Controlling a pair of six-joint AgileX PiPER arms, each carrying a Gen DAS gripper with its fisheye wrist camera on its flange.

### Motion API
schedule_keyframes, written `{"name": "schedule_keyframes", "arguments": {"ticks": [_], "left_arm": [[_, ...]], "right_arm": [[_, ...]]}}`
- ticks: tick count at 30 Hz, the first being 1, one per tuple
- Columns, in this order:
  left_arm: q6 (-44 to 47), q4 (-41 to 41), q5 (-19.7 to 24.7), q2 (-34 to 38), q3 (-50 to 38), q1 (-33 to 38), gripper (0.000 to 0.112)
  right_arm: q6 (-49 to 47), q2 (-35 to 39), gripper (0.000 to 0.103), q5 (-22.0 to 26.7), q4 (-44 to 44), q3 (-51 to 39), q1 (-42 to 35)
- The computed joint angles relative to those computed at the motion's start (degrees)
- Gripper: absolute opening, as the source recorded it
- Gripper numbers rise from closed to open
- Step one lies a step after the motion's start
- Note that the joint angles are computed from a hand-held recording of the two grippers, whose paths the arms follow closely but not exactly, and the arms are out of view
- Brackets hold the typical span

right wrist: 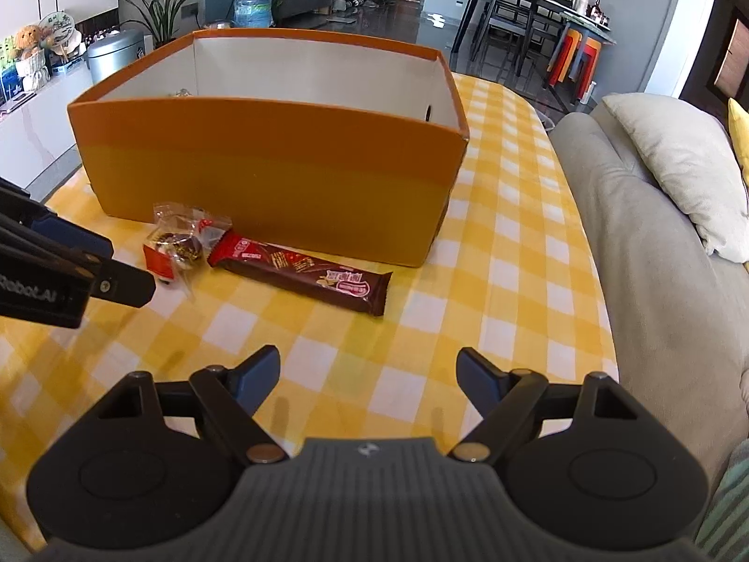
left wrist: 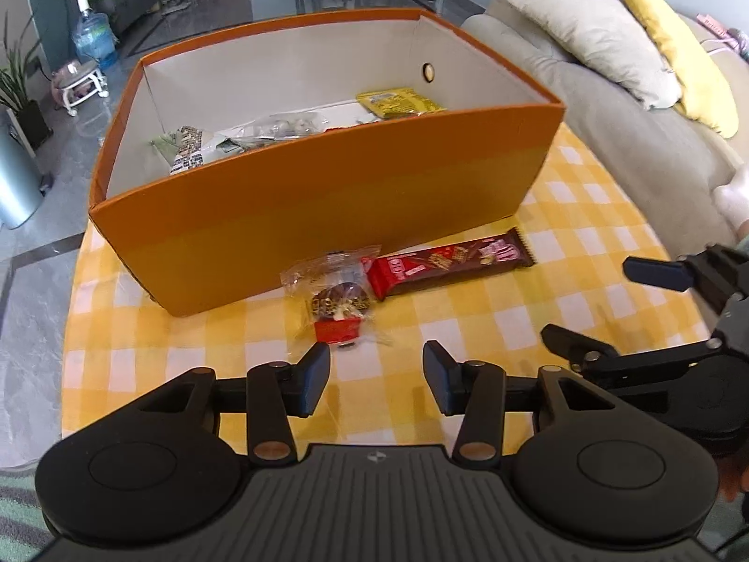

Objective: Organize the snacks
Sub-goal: 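Withdraw both tools and move toward the chocolate bar and small clear pack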

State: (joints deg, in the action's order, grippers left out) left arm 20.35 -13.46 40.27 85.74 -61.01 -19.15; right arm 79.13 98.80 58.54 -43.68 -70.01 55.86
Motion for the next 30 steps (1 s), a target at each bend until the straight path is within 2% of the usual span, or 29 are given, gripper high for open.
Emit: {"name": "schedule_keyframes", "arguments": {"ticks": [2,8,14,19,24,30], "left_arm": [[0.2,-1.1,0.6,1.3,-0.8,0.4,0.067],[0.5,-2.3,1.4,4.8,-3.1,1.2,0.077],[-0.9,-2.3,0.0,7.2,-4.5,3.2,0.077],[-0.6,-3.8,1.4,10.1,-7.6,4.4,0.077],[-2.7,-3.3,0.8,11.9,-8.8,3.7,0.077],[-2.1,-4.9,1.1,13.5,-10.0,4.0,0.069]], "right_arm": [[0.0,0.2,0.080,-1.1,-0.6,0.7,-0.5],[-3.2,1.0,0.081,-3.1,-0.5,0.5,-2.6],[-7.7,2.4,0.081,-9.2,0.3,0.8,-6.4],[-13.9,5.0,0.081,-14.6,1.3,-0.3,-9.5],[-20.2,7.1,0.081,-19.3,0.4,-1.3,-11.6],[-26.6,8.2,0.081,-24.9,5.2,-2.2,-15.9]]}}
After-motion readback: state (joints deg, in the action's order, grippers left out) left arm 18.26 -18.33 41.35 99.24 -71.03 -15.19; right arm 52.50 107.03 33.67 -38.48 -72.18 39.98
